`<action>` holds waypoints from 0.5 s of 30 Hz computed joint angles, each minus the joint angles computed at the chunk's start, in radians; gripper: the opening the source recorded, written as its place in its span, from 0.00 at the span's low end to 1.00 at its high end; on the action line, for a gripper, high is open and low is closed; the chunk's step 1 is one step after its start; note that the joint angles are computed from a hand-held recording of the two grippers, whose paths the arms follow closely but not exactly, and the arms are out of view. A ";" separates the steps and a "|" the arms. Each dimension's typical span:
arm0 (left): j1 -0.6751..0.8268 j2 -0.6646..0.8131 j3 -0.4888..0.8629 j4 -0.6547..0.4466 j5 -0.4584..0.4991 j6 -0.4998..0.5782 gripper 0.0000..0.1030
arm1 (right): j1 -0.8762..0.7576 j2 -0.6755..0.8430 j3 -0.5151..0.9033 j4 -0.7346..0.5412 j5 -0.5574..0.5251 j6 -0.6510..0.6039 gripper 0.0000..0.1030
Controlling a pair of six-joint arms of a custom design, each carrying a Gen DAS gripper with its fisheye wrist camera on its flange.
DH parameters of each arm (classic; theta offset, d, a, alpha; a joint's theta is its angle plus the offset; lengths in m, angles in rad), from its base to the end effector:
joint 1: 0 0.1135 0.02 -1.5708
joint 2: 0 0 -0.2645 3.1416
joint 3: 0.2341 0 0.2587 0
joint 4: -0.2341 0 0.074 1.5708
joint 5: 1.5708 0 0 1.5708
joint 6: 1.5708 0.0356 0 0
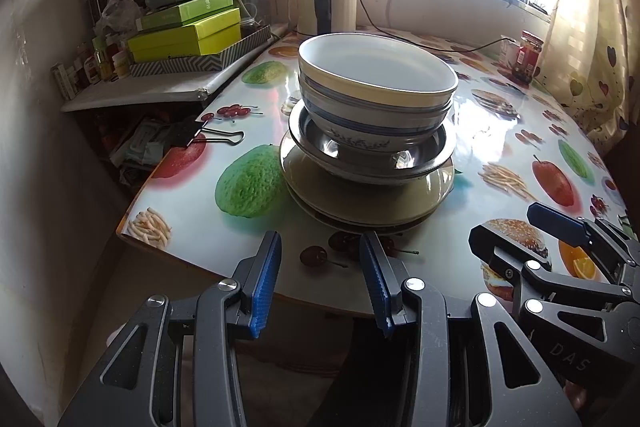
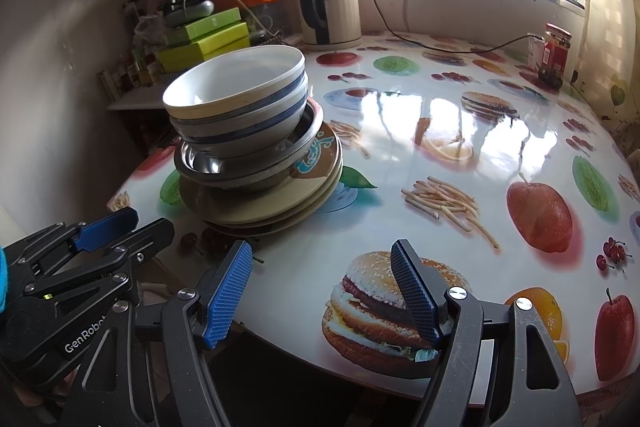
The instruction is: Organize plates and bowls
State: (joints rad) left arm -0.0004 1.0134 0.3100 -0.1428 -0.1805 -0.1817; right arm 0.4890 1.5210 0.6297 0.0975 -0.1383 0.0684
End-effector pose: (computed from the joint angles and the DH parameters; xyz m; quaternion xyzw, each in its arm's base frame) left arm 0.1831 0.0063 0.1393 -0.1161 0.9246 0.0518 0.3592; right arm 0.2522 0.1397 0.1417 -0.2183 0.8975 0.1654 0.3457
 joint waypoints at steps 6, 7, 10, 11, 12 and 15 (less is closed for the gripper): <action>0.003 0.005 0.001 0.004 0.003 0.002 0.41 | -0.003 0.002 0.000 0.002 -0.002 -0.002 0.71; 0.003 0.005 0.001 0.004 0.003 0.002 0.41 | -0.003 0.002 0.000 0.002 -0.002 -0.002 0.71; 0.006 0.007 0.001 0.007 0.006 0.005 0.41 | -0.003 0.002 -0.001 0.002 -0.002 -0.002 0.71; 0.006 0.007 0.001 0.007 0.006 0.005 0.41 | -0.003 0.002 0.000 0.002 -0.002 -0.002 0.71; 0.005 0.006 0.001 0.006 0.005 0.004 0.41 | -0.003 0.002 0.000 0.002 -0.002 -0.002 0.71; 0.004 0.005 0.001 0.006 0.004 0.004 0.41 | -0.003 0.003 0.000 0.002 -0.001 -0.001 0.71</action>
State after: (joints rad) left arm 0.0032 1.0183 0.3110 -0.1372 -0.1764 -0.1779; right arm 0.4865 1.5235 0.6298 0.0997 -0.1396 0.0670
